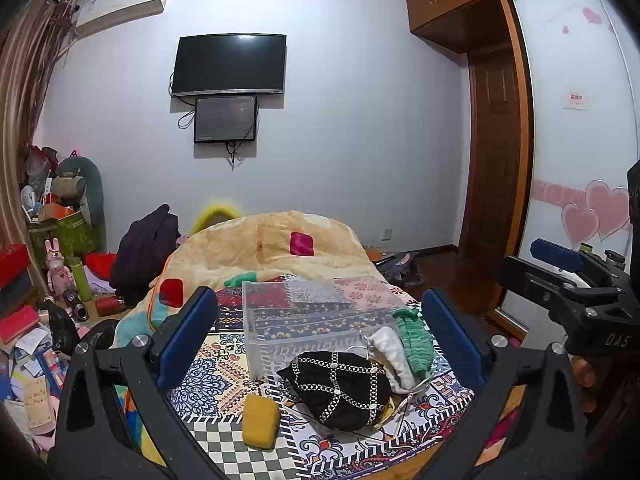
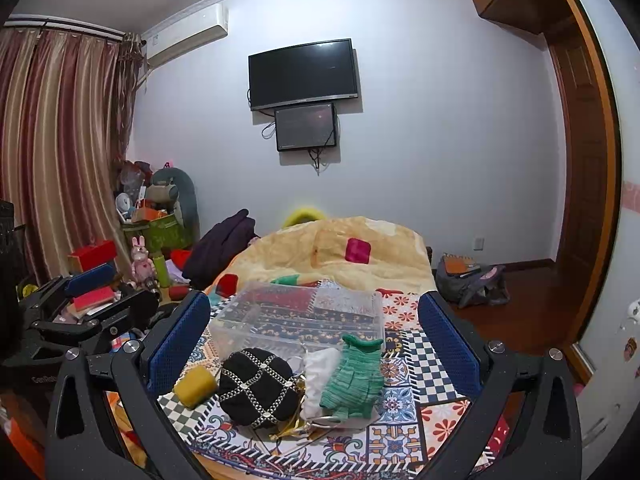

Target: Organize soft objects

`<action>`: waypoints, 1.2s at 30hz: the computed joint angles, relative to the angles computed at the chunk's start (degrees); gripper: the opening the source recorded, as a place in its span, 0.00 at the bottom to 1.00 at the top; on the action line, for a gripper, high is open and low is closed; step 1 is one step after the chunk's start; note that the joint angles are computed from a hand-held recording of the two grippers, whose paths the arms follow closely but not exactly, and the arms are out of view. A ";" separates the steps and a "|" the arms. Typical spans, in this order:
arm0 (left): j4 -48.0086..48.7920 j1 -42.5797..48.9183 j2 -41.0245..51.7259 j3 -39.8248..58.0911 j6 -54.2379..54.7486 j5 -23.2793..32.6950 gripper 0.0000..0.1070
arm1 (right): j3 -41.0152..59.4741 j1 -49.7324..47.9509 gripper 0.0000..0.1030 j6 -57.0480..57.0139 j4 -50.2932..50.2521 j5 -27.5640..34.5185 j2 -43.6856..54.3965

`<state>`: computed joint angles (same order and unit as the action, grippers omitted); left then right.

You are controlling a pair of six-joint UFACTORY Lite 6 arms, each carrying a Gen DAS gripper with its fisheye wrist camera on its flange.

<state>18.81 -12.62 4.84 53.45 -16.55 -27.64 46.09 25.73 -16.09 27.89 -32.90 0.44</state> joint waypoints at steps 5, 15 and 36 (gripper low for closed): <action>-0.71 -0.38 0.10 -0.01 0.60 0.02 0.96 | 0.03 0.14 1.00 0.31 -0.18 -0.44 0.42; 1.24 -0.06 0.31 0.33 -1.52 0.26 0.96 | -0.10 0.65 1.00 0.02 0.22 -0.85 0.39; 2.29 0.07 0.79 0.74 -3.01 0.42 0.96 | -0.45 0.99 1.00 0.83 -0.62 -1.06 0.06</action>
